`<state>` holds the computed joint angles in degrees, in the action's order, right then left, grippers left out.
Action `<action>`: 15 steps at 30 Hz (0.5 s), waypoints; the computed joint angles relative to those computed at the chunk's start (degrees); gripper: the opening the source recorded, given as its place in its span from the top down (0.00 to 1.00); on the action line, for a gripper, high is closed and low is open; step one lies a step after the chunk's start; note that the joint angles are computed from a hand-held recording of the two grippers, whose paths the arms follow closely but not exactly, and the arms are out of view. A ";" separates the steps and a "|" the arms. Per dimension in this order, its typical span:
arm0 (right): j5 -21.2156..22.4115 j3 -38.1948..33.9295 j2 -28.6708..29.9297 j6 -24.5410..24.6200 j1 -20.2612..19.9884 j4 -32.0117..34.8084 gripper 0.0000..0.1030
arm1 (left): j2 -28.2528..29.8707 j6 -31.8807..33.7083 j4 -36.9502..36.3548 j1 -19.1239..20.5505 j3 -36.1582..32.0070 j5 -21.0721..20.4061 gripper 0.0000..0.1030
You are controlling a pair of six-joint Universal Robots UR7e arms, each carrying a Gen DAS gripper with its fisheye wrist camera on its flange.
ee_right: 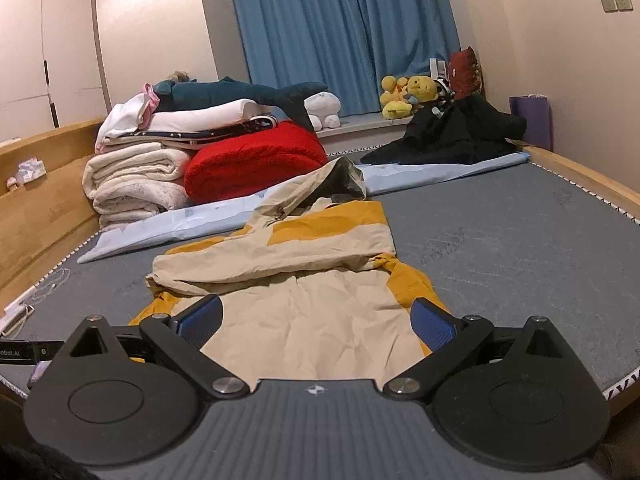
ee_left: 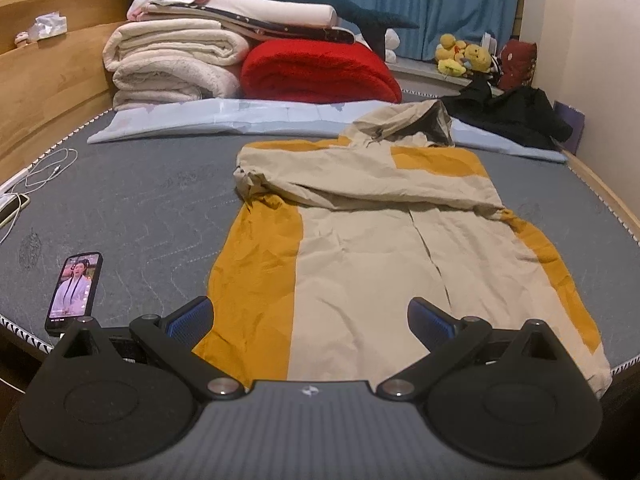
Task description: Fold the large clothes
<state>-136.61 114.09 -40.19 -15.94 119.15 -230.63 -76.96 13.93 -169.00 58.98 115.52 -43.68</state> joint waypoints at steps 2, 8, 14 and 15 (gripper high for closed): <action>-0.60 -0.10 0.09 -0.13 -0.34 0.02 0.03 | 0.47 0.48 -0.17 0.22 -0.07 0.35 0.00; -1.27 0.41 -0.64 2.89 -2.00 2.74 0.03 | 1.46 0.34 -0.24 1.68 -1.08 0.72 0.00; -1.52 -0.01 -0.47 2.26 -3.22 3.75 0.03 | 2.87 0.59 -0.48 3.35 -2.31 1.17 0.00; -1.60 -0.17 -0.43 2.29 -3.51 3.98 0.03 | 3.14 1.05 -0.69 3.70 -2.55 1.19 0.00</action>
<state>-138.21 113.93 -40.62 -13.65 115.64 -226.64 -73.81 14.98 -169.69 62.68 112.98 -42.49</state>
